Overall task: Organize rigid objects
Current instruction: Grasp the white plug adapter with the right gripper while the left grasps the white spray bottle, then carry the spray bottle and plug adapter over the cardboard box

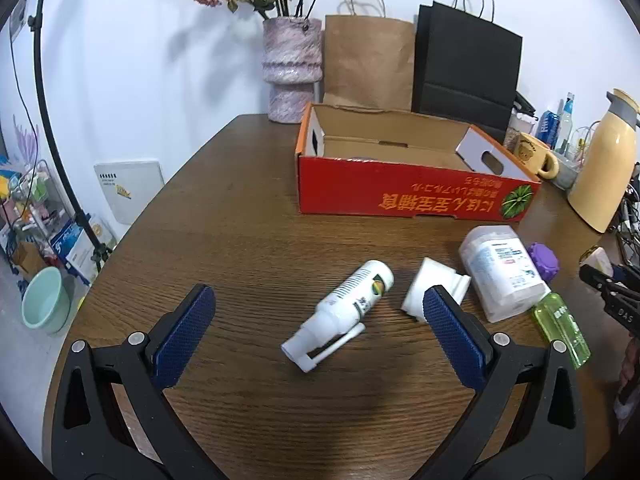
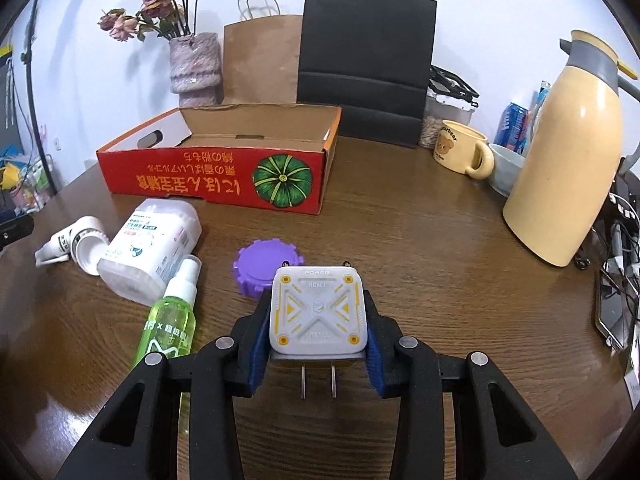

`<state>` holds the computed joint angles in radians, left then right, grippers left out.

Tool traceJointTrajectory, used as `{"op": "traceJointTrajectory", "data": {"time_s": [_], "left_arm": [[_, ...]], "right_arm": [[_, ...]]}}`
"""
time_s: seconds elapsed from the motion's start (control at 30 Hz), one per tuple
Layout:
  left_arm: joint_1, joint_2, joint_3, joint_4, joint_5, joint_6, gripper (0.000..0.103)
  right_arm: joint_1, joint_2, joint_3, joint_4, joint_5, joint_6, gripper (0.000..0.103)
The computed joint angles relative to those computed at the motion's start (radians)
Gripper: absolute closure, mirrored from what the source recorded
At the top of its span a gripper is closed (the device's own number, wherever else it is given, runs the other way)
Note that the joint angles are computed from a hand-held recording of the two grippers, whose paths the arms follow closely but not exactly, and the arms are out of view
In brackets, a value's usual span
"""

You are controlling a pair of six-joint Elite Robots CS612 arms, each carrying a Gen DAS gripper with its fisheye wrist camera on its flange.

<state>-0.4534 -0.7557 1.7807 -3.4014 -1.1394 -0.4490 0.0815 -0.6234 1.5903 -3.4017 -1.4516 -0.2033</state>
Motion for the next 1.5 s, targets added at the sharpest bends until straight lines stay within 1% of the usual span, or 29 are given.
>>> {"op": "traceJointTrajectory", "data": {"time_s": [0.17,0.23,0.4,0.47,0.53,0.6,0.73,0.83,0.87,0.93,0.97,1.0,1.07,1.13,1.23,1.5], "left_arm": [[0.010,0.008,-0.021,0.040,-0.013,0.010,0.000],[0.013,0.015,-0.038,0.074,-0.014,0.019,0.000],[0.029,0.035,-0.084,0.152,-0.058,0.033,0.000],[0.036,0.043,-0.100,0.173,-0.086,0.038,0.000],[0.039,0.049,-0.109,0.190,-0.099,0.032,0.001],[0.044,0.053,-0.116,0.208,-0.115,0.021,0.008],[0.047,0.056,-0.119,0.206,-0.139,0.019,0.015],[0.044,0.059,-0.127,0.226,-0.150,0.041,0.029],[0.045,0.060,-0.130,0.231,-0.160,0.047,0.038],[0.042,0.059,-0.129,0.228,-0.162,0.056,0.050],[0.042,0.059,-0.125,0.216,-0.169,0.063,0.062],[0.041,0.059,-0.124,0.209,-0.174,0.066,0.071],[0.040,0.058,-0.121,0.200,-0.180,0.069,0.079],[0.042,0.058,-0.119,0.192,-0.195,0.065,0.079],[0.042,0.057,-0.117,0.184,-0.195,0.064,0.079],[0.030,0.052,-0.102,0.150,-0.156,0.072,0.079]], "right_arm": [[0.005,0.003,-0.003,-0.022,-0.021,0.020,0.059],[0.006,0.004,-0.003,-0.026,-0.028,0.025,0.059],[0.006,0.004,-0.004,-0.025,-0.032,0.033,0.059],[0.005,0.004,-0.005,-0.022,-0.031,0.036,0.059],[0.005,0.004,-0.004,-0.024,-0.031,0.035,0.059],[0.006,0.005,-0.005,-0.026,-0.032,0.030,0.059],[0.008,0.006,-0.004,-0.033,-0.037,0.020,0.059],[0.008,0.005,-0.003,-0.035,-0.037,0.020,0.059],[0.008,0.005,-0.002,-0.035,-0.037,0.020,0.059],[0.009,0.005,-0.002,-0.036,-0.037,0.018,0.059],[0.009,0.005,-0.002,-0.038,-0.037,0.017,0.059],[0.009,0.004,0.000,-0.043,-0.037,0.015,0.059],[0.010,0.004,-0.001,-0.042,-0.038,0.014,0.059],[0.010,0.004,0.000,-0.044,-0.038,0.015,0.059],[0.010,0.004,0.001,-0.051,-0.039,0.015,0.059],[0.012,0.005,0.005,-0.072,-0.044,0.015,0.059]]}}
